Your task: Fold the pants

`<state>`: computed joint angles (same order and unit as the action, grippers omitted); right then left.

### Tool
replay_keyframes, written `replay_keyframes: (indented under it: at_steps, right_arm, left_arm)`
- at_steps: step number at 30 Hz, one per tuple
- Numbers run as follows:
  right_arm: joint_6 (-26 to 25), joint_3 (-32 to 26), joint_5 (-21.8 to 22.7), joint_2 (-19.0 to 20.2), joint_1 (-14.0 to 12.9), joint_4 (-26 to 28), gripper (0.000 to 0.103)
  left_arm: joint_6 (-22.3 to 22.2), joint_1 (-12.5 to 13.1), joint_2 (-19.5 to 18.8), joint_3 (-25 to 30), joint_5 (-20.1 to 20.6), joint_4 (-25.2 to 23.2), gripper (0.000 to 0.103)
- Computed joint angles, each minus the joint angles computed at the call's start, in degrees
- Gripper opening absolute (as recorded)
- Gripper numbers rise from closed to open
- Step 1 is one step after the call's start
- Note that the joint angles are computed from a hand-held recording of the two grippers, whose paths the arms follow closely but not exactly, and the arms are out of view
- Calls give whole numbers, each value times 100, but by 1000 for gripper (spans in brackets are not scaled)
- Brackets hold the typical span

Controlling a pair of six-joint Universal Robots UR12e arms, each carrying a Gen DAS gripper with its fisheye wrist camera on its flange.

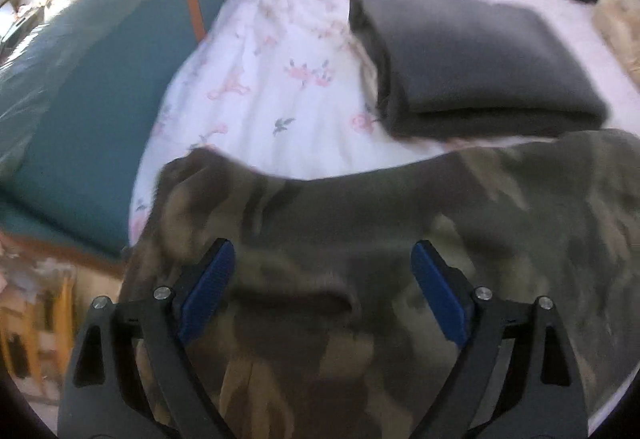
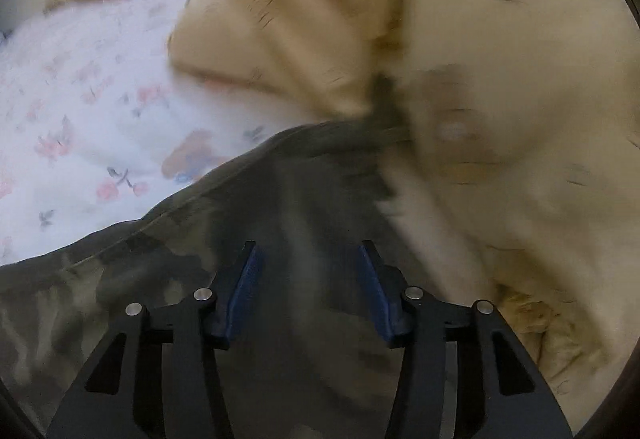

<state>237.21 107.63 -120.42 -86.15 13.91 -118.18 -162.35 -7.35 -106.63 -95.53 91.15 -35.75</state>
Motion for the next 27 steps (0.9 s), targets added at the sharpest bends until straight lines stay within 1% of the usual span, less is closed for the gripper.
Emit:
replay_keyframes:
  at_steps: [1, 2, 3, 4, 5, 6, 9, 10, 11, 12, 13, 14, 15, 16, 17, 18, 19, 21, 23, 24, 26, 27]
  right_arm:
    - [26, 186, -40, -206, 32, -198, 51]
    - [91, 269, -48, -306, 43, -157, 51]
    - [275, 383, 38, -464, 42, -16, 53]
    - [476, 576, 108, -646, 34, -115, 54]
    - [813, 811, 159, -874, 44, -183, 54]
    - [1168, 923, 124, -1015, 115, -120, 54]
    - [2205, 1297, -189, -1458, 376, -82, 55]
    - [2508, 1432, -211, -1617, 425, -177, 55]
    - [2801, 1590, -185, -1770, 457, -383, 57]
    - [2898, 1695, -77, -1887, 415, -511, 61]
    - [3014, 1767, 104, -1956, 365, -572, 62]
    - [3017, 1844, 224, -1997, 324, -709, 62]
    - [2894, 1913, 311, -2020, 262, -861, 62]
    - [2743, 1905, 404, -1984, 209, -906, 61]
    - [2549, 1879, 548, -1920, 124, -890, 59]
    - [2503, 1883, 626, -1913, 163, -881, 47]
    - [2380, 1861, 654, -1861, 134, -942, 29]
    - [2249, 1674, 360, -1701, 226, -639, 12]
    - [2325, 1539, 105, -1679, 379, -383, 11]
    - [2475, 1504, -98, -1722, 494, -213, 10]
    - [2707, 1483, -356, -1828, 614, -51, 10]
    - [2755, 1484, -351, -1861, 611, -9, 9]
  left_arm:
    - [110, 67, 152, -175, -199, 35, 89]
    - [135, 57, 172, -207, -225, 54, 89]
    - [142, 68, 265, -333, -258, 92, 89]
    - [134, 72, 298, -369, -316, 45, 89]
    - [132, 73, 333, -404, -343, -30, 89]
    - [100, 73, 371, -447, -336, -16, 89]
    - [-7, 99, 479, -571, -622, 127, 89]
    - [-10, 93, 512, -601, -691, 168, 89]
    - [-29, 85, 545, -631, -707, 191, 89]
    - [-47, 70, 555, -629, -719, 163, 89]
    - [-74, 50, 567, -623, -725, 123, 89]
    - [-149, 31, 602, -647, -685, 139, 89]
    - [-266, 26, 633, -665, -698, 150, 89]
    - [-402, 40, 682, -685, -796, 105, 89]
    - [-462, 51, 693, -683, -845, 71, 89]
    - [-503, 56, 740, -702, -868, 26, 89]
    - [-490, 61, 808, -728, -889, -37, 89]
    - [-343, 85, 879, -738, -991, -171, 89]
    - [-111, 115, 973, -801, -1062, -162, 89]
    - [8, 131, 1011, -841, -1080, -121, 89]
    - [95, 156, 1046, -911, -1058, -47, 89]
    - [66, 165, 1045, -944, -1009, -41, 89]
